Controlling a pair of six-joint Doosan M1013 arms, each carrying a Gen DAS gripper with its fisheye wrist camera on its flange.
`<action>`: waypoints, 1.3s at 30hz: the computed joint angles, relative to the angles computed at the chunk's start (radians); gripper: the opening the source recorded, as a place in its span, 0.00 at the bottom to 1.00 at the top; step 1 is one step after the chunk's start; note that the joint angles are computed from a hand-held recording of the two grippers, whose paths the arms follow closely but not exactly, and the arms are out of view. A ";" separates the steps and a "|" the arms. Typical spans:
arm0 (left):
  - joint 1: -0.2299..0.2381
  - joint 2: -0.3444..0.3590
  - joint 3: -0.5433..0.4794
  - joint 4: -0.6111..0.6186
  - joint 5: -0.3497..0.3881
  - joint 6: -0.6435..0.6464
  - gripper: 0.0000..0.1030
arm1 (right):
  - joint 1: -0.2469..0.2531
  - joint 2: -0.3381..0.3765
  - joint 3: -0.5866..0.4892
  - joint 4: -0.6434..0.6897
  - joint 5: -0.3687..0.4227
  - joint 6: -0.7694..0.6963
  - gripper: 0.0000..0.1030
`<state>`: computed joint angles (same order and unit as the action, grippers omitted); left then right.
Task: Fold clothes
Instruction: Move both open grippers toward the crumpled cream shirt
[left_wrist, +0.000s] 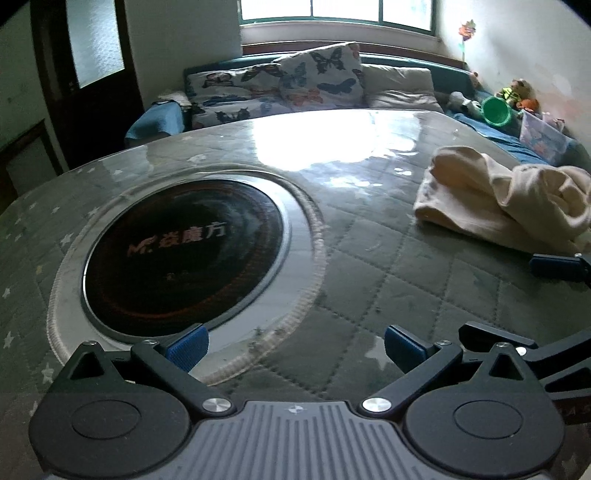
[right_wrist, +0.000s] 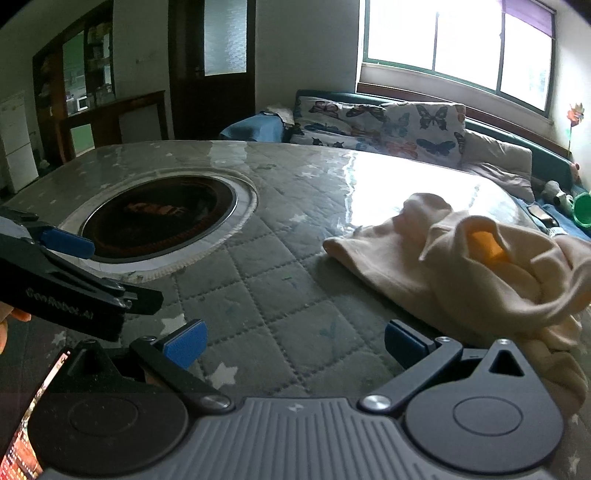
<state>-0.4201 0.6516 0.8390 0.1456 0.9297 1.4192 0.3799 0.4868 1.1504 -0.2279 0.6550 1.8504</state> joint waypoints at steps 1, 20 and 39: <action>-0.001 -0.001 0.001 -0.003 -0.001 0.003 1.00 | 0.000 -0.003 0.003 -0.007 0.003 0.010 1.00; -0.034 -0.012 0.021 -0.055 -0.007 0.103 1.00 | 0.007 -0.077 0.105 -0.136 0.031 0.181 1.00; -0.054 0.007 -0.015 -0.091 0.022 0.175 1.00 | 0.001 -0.108 0.144 -0.204 0.057 0.275 1.00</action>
<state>-0.4737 0.6591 0.8239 0.0550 0.9518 1.5945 0.3811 0.3793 1.2944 -0.4315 0.7121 2.1252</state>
